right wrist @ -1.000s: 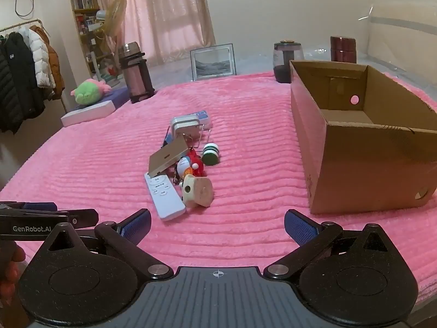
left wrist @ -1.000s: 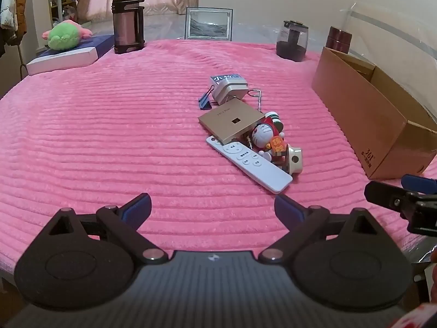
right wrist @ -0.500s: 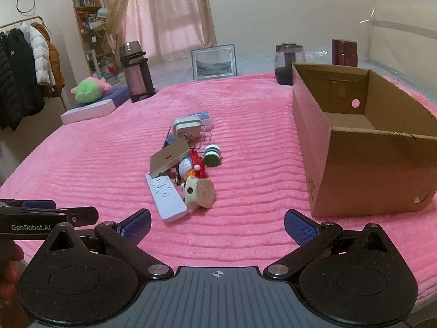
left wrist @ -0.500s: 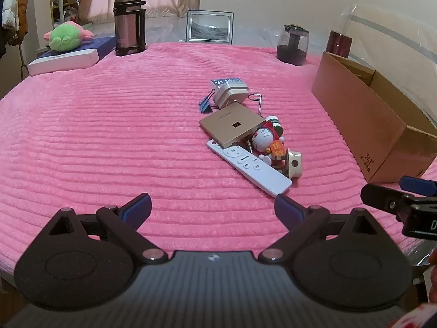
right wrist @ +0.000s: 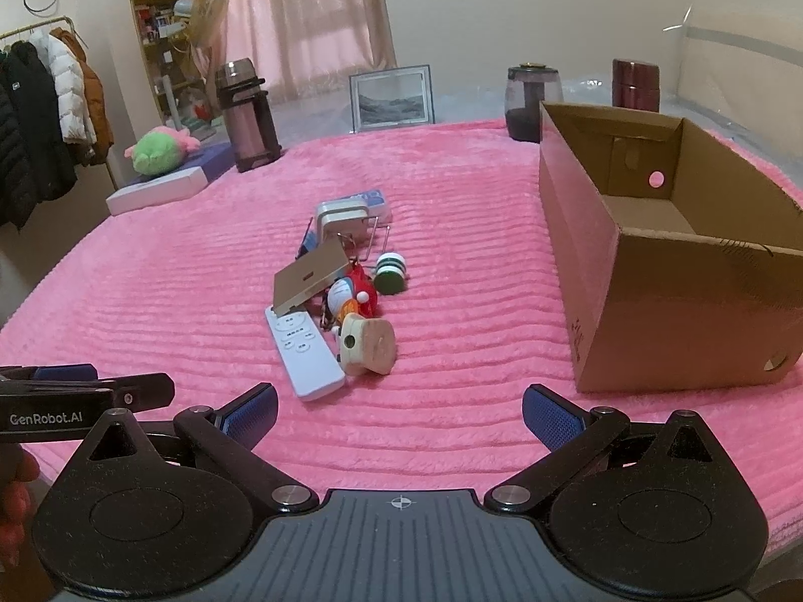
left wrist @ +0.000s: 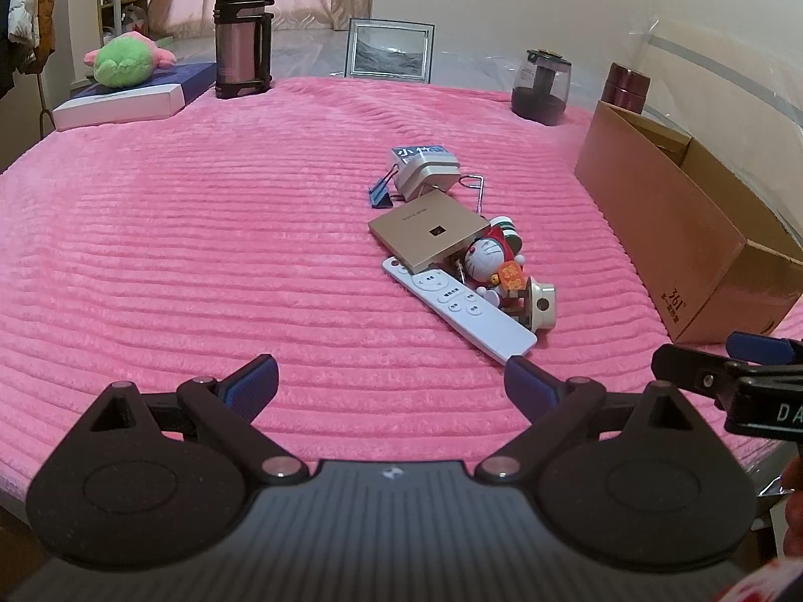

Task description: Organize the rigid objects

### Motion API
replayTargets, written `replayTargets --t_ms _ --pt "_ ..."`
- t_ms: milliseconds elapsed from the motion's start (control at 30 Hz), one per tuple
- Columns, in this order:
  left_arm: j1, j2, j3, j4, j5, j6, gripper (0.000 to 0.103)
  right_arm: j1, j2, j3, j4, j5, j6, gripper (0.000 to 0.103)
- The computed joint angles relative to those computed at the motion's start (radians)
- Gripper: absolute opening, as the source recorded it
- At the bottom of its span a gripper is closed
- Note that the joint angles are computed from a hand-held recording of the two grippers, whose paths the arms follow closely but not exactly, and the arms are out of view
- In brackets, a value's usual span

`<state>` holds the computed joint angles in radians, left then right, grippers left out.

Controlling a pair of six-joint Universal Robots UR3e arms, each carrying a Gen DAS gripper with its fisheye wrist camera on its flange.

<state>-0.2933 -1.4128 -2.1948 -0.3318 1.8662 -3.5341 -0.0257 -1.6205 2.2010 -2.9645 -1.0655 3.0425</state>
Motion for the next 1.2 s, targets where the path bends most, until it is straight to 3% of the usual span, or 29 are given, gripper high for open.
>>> replayTargets --t_ms 1200 --pt "0.033 -0.034 0.006 0.013 -0.034 0.013 0.095 0.073 0.125 -0.119 0.038 -0.093 -0.005 0.101"
